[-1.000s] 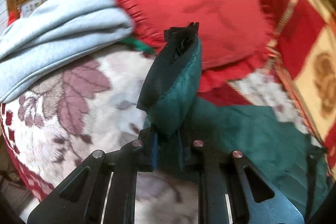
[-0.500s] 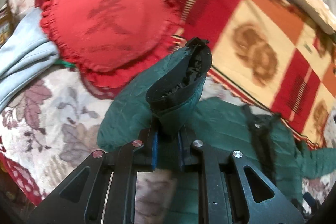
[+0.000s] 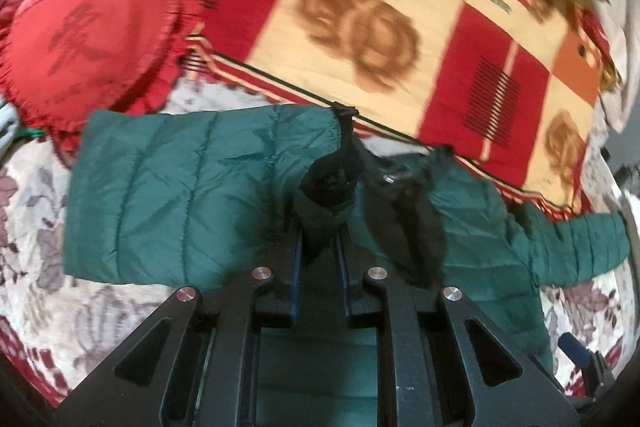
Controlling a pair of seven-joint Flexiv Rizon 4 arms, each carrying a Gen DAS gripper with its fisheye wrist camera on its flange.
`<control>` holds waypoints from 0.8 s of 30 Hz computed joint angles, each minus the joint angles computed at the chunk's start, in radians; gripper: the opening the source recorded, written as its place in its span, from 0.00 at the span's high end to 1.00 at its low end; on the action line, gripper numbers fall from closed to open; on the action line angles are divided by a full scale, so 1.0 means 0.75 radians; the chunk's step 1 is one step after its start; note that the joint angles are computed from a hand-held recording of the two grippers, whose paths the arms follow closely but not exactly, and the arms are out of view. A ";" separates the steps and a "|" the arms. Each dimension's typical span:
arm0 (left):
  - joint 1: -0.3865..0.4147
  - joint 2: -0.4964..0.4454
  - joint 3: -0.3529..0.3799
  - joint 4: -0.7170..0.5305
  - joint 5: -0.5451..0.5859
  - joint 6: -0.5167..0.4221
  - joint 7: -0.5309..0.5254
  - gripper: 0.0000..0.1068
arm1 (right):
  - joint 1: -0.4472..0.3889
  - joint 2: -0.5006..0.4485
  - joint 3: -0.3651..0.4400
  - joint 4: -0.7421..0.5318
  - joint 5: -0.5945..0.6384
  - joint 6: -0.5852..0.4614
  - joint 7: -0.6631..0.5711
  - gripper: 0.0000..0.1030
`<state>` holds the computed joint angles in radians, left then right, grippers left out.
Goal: Fold large clothes
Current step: 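Carry the sleeve with the left tool across the jacket front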
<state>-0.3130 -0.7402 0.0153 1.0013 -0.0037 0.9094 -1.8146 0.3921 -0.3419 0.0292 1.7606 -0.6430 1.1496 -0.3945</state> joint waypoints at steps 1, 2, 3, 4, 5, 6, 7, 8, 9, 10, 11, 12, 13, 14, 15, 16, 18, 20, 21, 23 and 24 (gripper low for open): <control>-0.009 -0.014 -0.006 -0.022 0.001 -0.013 0.007 0.87 | -0.003 0.003 -0.001 0.005 0.003 0.003 0.003 0.00; -0.018 -0.030 -0.011 -0.045 0.000 -0.028 0.012 0.87 | -0.008 0.006 -0.003 0.011 0.007 0.007 0.006 0.00; -0.027 -0.045 -0.017 -0.067 -0.003 -0.042 0.017 0.87 | -0.012 0.009 -0.004 0.017 0.008 0.012 0.009 0.00; -0.035 -0.062 -0.024 -0.090 -0.008 -0.058 0.021 0.87 | -0.015 0.012 -0.006 0.022 0.007 0.016 0.012 0.00; -0.044 -0.074 -0.028 -0.104 -0.012 -0.068 0.023 0.87 | -0.017 0.015 -0.008 0.028 0.004 0.019 0.017 0.00; -0.050 -0.087 -0.033 -0.121 -0.017 -0.081 0.027 0.87 | -0.020 0.019 -0.011 0.035 0.001 0.026 0.022 0.00; -0.056 -0.104 -0.044 -0.140 -0.028 -0.097 0.036 0.87 | -0.023 0.023 -0.012 0.042 -0.001 0.030 0.025 0.00; -0.063 -0.120 -0.051 -0.157 -0.035 -0.108 0.042 0.87 | -0.027 0.024 -0.011 0.046 -0.001 0.033 0.026 0.00; -0.071 -0.132 -0.053 -0.173 -0.038 -0.117 0.048 0.87 | -0.031 0.026 -0.010 0.051 0.001 0.036 0.025 0.00; -0.084 -0.148 -0.053 -0.195 -0.036 -0.129 0.054 0.87 | -0.034 0.031 -0.012 0.061 -0.003 0.039 0.028 0.00; -0.090 -0.157 -0.052 -0.206 -0.036 -0.134 0.059 0.87 | -0.037 0.035 -0.014 0.069 -0.007 0.040 0.031 0.00; -0.099 -0.173 -0.055 -0.224 -0.038 -0.140 0.066 0.87 | -0.041 0.038 -0.016 0.075 -0.009 0.041 0.035 0.00; -0.104 -0.188 -0.060 -0.241 -0.044 -0.148 0.073 0.87 | -0.045 0.043 -0.020 0.085 -0.015 0.043 0.044 0.00; -0.107 -0.202 -0.065 -0.255 -0.052 -0.157 0.078 0.87 | -0.049 0.046 -0.022 0.093 -0.019 0.045 0.052 0.00; -0.109 -0.214 -0.069 -0.267 -0.061 -0.163 0.082 0.87 | -0.054 0.051 -0.024 0.103 -0.022 0.048 0.063 0.00; -0.113 -0.230 -0.071 -0.285 -0.067 -0.175 0.083 0.87 | -0.061 0.054 -0.023 0.110 -0.020 0.051 0.068 0.00; -0.114 -0.246 -0.078 -0.301 -0.081 -0.185 0.093 0.87 | -0.076 0.058 -0.018 0.121 -0.005 0.059 0.071 0.00; -0.110 -0.236 -0.078 -0.289 -0.091 -0.189 0.100 0.87 | -0.089 0.058 -0.011 0.124 0.016 0.064 0.065 0.00; -0.106 -0.223 -0.081 -0.273 -0.097 -0.186 0.102 0.87 | -0.095 0.056 -0.008 0.123 0.026 0.070 0.056 0.00; -0.084 -0.173 -0.101 -0.202 -0.118 -0.149 0.130 0.87 | -0.102 0.046 0.008 0.110 0.060 0.079 0.023 0.00; -0.079 -0.152 -0.098 -0.176 -0.120 -0.142 0.138 0.87 | -0.110 0.037 0.024 0.098 0.097 0.092 -0.007 0.00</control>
